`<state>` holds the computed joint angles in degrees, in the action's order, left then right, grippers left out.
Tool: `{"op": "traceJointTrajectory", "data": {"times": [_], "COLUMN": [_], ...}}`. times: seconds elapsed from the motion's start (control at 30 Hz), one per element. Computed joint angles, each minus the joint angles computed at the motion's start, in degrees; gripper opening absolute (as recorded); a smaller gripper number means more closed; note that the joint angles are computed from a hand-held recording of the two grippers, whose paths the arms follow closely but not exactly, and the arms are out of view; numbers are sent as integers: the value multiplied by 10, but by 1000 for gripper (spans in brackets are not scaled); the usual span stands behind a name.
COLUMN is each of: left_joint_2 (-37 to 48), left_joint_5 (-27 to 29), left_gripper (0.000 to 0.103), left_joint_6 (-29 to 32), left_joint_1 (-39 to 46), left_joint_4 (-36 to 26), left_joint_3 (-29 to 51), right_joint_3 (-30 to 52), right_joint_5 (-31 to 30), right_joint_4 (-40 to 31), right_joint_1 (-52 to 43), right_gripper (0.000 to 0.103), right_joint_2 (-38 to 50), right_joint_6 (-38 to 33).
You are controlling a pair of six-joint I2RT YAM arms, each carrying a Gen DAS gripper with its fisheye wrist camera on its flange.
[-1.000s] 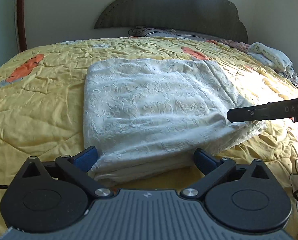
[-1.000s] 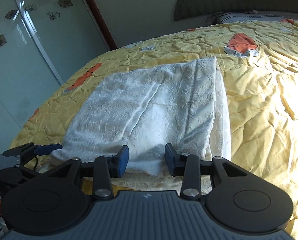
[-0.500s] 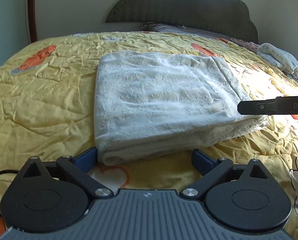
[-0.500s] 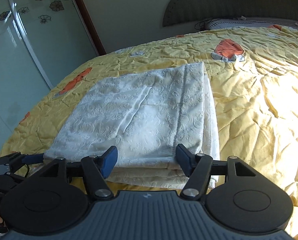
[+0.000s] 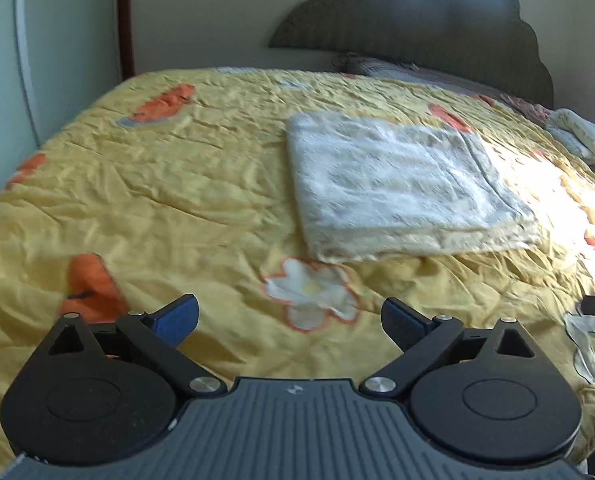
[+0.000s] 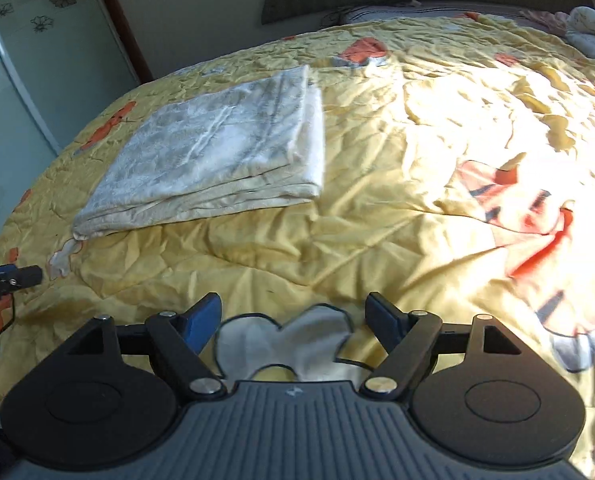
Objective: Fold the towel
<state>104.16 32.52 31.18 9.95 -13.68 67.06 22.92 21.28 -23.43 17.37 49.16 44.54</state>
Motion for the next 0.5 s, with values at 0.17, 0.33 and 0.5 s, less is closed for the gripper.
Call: {"op": "traceJointTrajectory", "data": {"times": [0.17,0.33,0.5], "left_joint_2": [40,52,37], "left_joint_5": [-32,-30,-73], "left_gripper": [100,100,100], "left_joint_6": [-120,-111,-94], "left_joint_1": [7,-67,-135], "left_joint_4": [56,42,114], "left_joint_3": [69,31,-62], "right_joint_3": [10,11,56], "right_joint_5": [101,92,5], "right_joint_4": [-128,35,223], "right_joint_1": [-130,-134,-62], "right_gripper": [79,80,80], "right_joint_2": [-107,-3,224], "right_joint_6": [-20,-37,-59]}}
